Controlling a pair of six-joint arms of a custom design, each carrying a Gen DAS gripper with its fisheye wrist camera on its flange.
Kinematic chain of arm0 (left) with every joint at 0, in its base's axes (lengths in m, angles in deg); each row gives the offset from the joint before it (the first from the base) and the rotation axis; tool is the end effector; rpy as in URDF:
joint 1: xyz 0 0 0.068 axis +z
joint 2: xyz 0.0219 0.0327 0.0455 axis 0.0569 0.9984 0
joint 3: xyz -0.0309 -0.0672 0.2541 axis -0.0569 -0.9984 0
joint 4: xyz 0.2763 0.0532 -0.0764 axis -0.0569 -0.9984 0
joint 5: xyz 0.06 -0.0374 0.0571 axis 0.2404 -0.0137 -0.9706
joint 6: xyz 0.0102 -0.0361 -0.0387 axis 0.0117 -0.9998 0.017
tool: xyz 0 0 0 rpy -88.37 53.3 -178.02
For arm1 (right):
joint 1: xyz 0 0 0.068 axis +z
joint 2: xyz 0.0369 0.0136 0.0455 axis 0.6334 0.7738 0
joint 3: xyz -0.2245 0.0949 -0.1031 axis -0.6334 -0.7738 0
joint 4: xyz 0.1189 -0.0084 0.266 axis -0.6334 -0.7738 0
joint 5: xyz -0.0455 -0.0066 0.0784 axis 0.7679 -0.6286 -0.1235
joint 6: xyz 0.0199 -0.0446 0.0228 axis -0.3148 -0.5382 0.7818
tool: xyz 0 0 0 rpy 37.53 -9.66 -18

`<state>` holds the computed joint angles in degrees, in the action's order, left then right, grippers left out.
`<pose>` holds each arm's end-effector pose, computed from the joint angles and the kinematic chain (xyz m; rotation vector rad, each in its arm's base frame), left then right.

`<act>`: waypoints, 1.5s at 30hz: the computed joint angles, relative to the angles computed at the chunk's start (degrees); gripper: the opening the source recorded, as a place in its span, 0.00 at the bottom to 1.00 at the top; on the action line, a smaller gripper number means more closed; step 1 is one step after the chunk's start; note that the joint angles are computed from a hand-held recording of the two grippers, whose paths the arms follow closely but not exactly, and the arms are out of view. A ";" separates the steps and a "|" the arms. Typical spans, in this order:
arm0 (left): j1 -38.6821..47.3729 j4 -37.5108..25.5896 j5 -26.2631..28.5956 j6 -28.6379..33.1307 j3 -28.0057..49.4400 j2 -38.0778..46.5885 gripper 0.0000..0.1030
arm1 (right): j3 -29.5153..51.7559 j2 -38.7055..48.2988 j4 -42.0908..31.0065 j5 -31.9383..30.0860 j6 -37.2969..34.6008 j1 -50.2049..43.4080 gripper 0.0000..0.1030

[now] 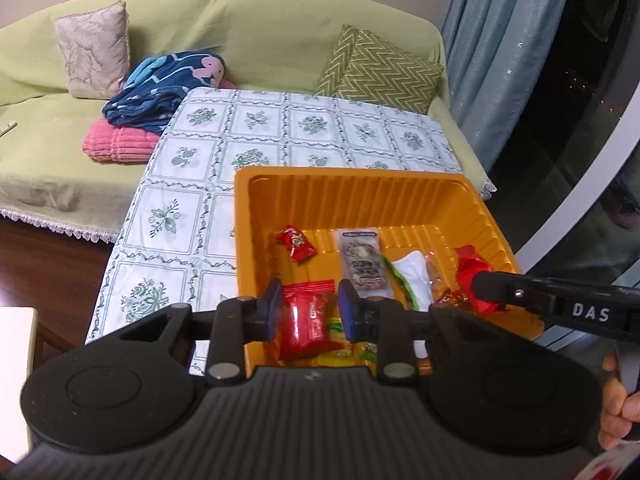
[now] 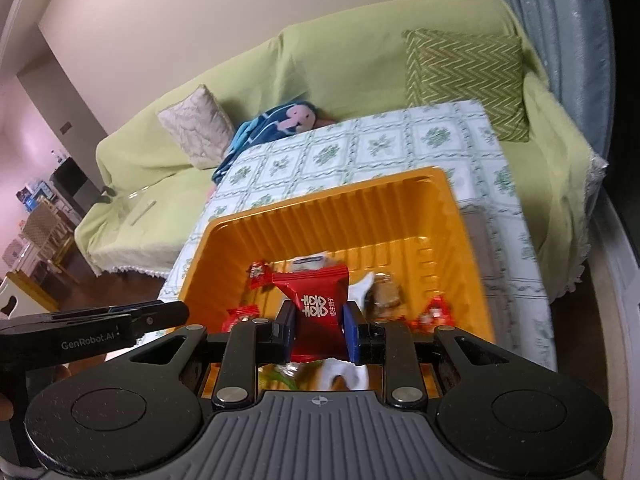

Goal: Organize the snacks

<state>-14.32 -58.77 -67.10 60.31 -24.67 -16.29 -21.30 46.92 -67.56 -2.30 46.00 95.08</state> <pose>0.2310 -0.0853 0.1483 0.7198 2.3825 -0.4681 0.0903 0.0959 0.1402 0.5886 2.2269 0.3748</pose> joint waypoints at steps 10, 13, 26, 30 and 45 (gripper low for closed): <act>2.85 0.02 0.84 0.51 1.48 1.85 0.26 | 0.28 13.81 20.92 -7.33 -8.62 -8.03 0.25; 3.77 -0.23 1.25 1.01 1.69 2.23 0.26 | 1.25 18.08 25.96 -7.78 -9.24 -9.45 0.25; 6.63 -3.33 3.34 3.44 -0.03 -0.82 0.31 | 3.14 20.26 27.93 -5.11 -6.19 -8.66 0.50; 7.09 -5.46 4.26 3.92 -0.47 -3.08 0.33 | 2.70 15.09 19.87 -2.62 -0.48 -5.23 0.50; 5.83 -21.62 3.04 2.91 -4.07 -22.44 0.36 | 13.41 18.41 -27.51 11.59 49.98 31.46 0.71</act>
